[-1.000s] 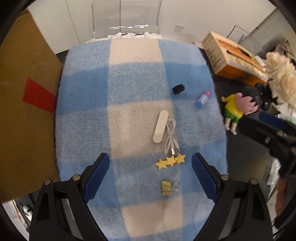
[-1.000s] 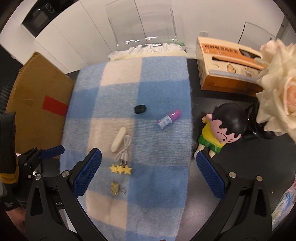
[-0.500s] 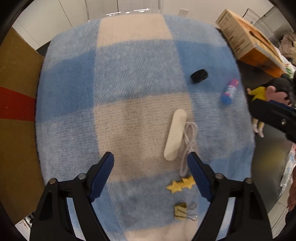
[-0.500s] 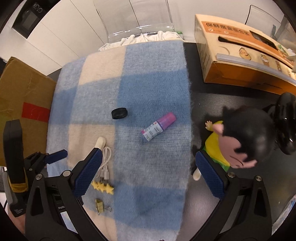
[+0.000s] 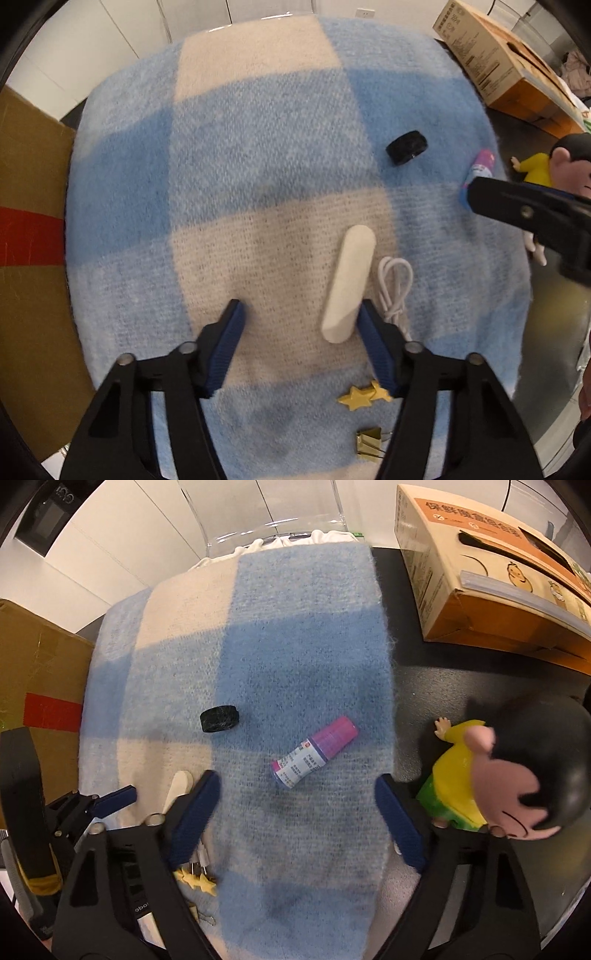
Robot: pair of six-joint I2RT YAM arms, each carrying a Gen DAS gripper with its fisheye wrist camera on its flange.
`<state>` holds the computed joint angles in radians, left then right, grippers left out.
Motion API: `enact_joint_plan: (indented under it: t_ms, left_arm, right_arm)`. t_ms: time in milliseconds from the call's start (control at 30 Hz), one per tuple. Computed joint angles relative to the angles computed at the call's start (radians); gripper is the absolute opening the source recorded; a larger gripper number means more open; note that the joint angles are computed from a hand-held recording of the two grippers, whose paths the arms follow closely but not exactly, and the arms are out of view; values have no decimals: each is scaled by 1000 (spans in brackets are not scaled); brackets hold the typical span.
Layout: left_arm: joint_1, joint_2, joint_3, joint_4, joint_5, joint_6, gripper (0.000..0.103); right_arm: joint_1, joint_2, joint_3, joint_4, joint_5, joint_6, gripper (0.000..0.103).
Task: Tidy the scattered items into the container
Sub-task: 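Close the left gripper on the white oval stick while the right gripper grasps the pink-capped tube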
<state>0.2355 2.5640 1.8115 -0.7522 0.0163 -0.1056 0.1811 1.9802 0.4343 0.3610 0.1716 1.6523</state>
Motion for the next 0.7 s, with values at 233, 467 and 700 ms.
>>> enact_joint_plan:
  t_ms: [233,467,700]
  left_arm:
    - [19,-15,-21,19,27,5,25]
    - [51,-41,-57,31,69,3,18]
    - [57,-110,-123,54,85,6,16]
  right_arm:
    - [-34,71,35,31,-46,-34,26]
    - [-4,51,28,28,-15,4,21]
    - [17,-30,19,-41,15,15,20]
